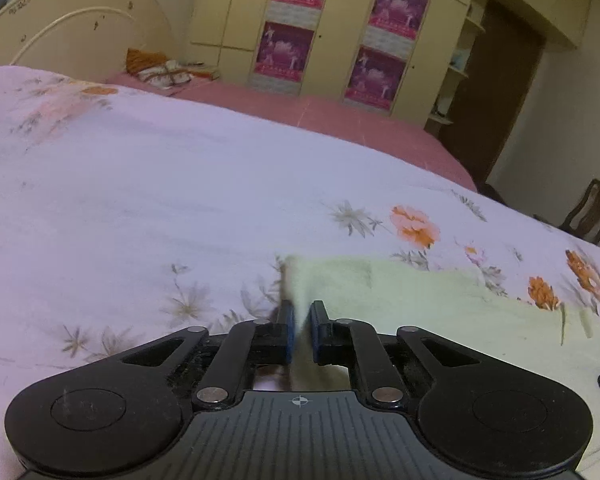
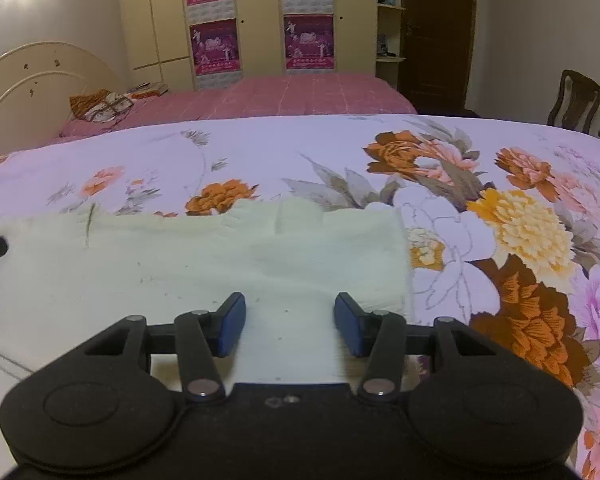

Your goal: Fold small clothes

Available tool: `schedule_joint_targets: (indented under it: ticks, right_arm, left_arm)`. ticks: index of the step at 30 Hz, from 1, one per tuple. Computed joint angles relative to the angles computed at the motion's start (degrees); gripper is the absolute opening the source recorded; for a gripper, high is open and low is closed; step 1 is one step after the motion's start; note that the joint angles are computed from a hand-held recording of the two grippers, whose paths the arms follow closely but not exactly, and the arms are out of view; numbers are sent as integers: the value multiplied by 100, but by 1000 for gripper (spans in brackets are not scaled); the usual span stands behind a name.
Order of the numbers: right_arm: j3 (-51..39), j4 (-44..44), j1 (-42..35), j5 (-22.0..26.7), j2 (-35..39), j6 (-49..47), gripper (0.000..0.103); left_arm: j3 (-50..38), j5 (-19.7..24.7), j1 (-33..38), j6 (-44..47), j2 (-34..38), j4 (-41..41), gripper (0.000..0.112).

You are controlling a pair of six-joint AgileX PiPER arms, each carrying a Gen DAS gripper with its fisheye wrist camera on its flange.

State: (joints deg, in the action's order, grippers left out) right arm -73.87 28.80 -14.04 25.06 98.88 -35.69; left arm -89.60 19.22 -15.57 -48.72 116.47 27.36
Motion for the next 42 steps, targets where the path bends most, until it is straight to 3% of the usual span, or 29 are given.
schedule_joint_targets:
  ticks: [3,6,9,12,13,15,17,20,21,26,28,31,33,35,38,42]
  right_arm:
    - [-10,-126,28,-26,-3,71,48]
    - [-97,-183,31,295,-215,256,48]
    - [186,316,38,449,-573,-300,49]
    - [407,222,185,478,-694,-294,49]
    - [413,-4,233,527,-651,-108,49]
    - [600,134,175,424,-686,-326,49]
    - [710,-84,115,298,-761,-352,49]
    - [665,-384,-114,434,-830,22,49]
    - [628,-535,-142,511,-883,261,49]
    - [1086,696,-334,1206,-1585,-550,50]
    - [1440,651,-82,1297,-1887,-675,50]
    - [1839,388,223,1304,-2119,-804,48]
    - [2105,114,187,1046,-2230,-910,49]
    - [2334,510,-290,985,-2359,-1591,49]
    - [2259,684,-1037,1333,-2402,-2017,49]
    - [2135,743,-1499,1714,-2409,-2191,49]
  left_arm:
    - [21,281,-144,-294,-228,466,10]
    - [528,89,-309,-786,-810,1118,10]
    - [909,-85,-542,-48,-1204,570,10]
    - [951,188,-846,378,-1116,134,10]
    - [959,374,-904,263,-1015,227,10]
    - [1408,96,-930,-534,-1128,1045,10]
    - [1464,266,-999,-867,-1218,1351,10]
    - [1421,666,-1050,-456,-1508,650,10]
    - [1670,563,-1110,-583,-1685,732,10]
    - [2075,514,-1623,-363,-2062,253,10]
    - [2248,491,-1785,-348,-2062,132,10]
    - [2974,143,-1936,-1667,-2296,1477,10]
    - [3399,-29,-1887,-2269,-2558,2071,10]
    - [3589,190,-1902,-2205,-2805,1999,10]
    - [3863,395,-1923,-2374,-3082,2151,10]
    - [3537,1274,-2384,-2361,-3137,1871,10]
